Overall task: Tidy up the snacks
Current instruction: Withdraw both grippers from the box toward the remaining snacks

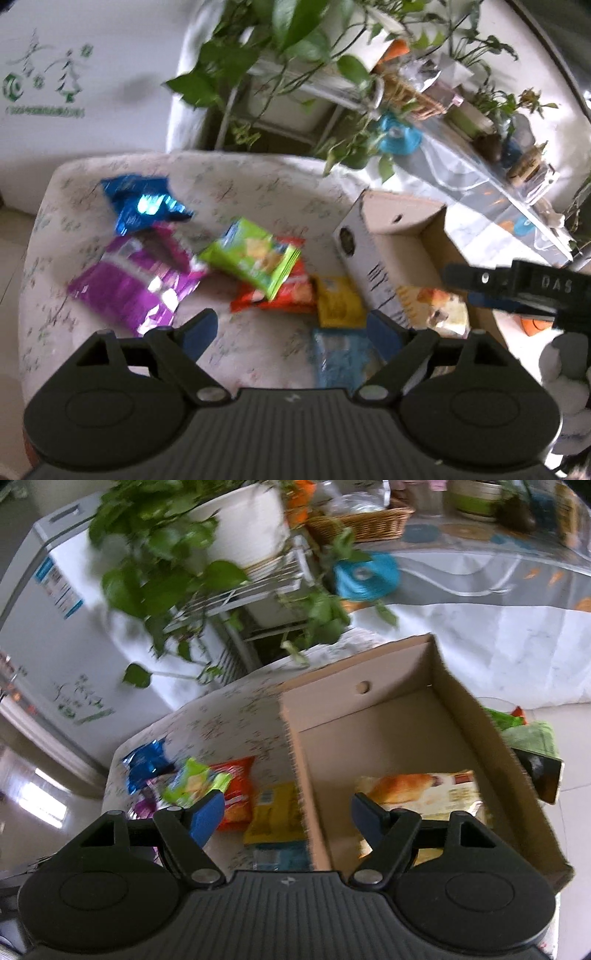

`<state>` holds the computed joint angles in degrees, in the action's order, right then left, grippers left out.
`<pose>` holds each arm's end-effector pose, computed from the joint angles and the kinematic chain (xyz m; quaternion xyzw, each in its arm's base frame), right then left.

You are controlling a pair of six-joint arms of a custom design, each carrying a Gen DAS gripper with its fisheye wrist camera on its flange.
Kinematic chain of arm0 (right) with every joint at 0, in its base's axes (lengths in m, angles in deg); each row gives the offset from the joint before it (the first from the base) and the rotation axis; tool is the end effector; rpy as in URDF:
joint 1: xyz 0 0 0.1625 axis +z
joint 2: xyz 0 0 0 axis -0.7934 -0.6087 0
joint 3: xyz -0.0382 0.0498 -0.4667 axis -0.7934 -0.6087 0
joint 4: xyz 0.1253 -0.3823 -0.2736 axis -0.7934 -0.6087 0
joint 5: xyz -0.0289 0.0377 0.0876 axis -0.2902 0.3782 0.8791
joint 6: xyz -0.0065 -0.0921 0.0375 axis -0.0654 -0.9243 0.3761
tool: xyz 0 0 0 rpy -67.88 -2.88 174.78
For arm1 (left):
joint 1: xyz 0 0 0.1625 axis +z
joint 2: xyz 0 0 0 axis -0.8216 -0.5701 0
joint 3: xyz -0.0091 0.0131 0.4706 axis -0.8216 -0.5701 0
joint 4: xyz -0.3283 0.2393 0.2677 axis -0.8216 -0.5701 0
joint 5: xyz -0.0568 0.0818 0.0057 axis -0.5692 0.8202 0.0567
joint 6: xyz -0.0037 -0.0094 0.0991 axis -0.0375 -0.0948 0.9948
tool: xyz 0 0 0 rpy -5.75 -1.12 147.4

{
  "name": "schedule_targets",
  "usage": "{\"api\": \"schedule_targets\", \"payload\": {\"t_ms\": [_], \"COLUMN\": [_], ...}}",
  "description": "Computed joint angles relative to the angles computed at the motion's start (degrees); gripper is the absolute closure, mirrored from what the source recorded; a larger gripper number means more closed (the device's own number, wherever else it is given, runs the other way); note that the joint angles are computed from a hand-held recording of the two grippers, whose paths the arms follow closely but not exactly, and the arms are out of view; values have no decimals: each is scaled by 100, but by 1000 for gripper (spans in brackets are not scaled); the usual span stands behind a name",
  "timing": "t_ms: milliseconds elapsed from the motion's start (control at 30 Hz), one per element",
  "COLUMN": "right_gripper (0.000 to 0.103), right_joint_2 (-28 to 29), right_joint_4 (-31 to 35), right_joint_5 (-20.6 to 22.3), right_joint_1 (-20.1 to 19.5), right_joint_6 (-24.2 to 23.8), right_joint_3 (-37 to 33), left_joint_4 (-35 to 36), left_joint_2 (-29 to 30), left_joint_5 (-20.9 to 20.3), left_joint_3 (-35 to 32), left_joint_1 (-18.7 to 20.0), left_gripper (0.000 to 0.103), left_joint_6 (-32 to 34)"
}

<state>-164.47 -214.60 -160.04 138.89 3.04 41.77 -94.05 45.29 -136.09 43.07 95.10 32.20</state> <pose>0.0622 -0.6421 0.4460 0.0692 -0.9304 0.2940 0.2074 -0.4384 -0.6215 0.0454 0.0973 0.9350 -0.2795 0.1954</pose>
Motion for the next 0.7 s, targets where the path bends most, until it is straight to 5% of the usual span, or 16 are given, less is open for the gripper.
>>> {"api": "schedule_targets", "payload": {"t_ms": [233, 500, 700], "right_gripper": [22, 22, 22], "right_joint_2": [1, -147, -43], "right_joint_4": [470, 822, 851], "right_joint_5": [265, 501, 216], "right_joint_1": [21, 9, 52], "right_joint_6": [317, 777, 1165], "right_joint_3": [-24, 185, 229], "left_joint_4": [1096, 1460, 1565], "left_joint_2": [34, 228, 404], "left_joint_5": [-146, -94, 47], "left_joint_3": [76, 84, 54], "left_joint_1": [-32, -81, -121], "left_gripper": [16, 15, 15], "left_joint_6": [-650, -1032, -1033]}}
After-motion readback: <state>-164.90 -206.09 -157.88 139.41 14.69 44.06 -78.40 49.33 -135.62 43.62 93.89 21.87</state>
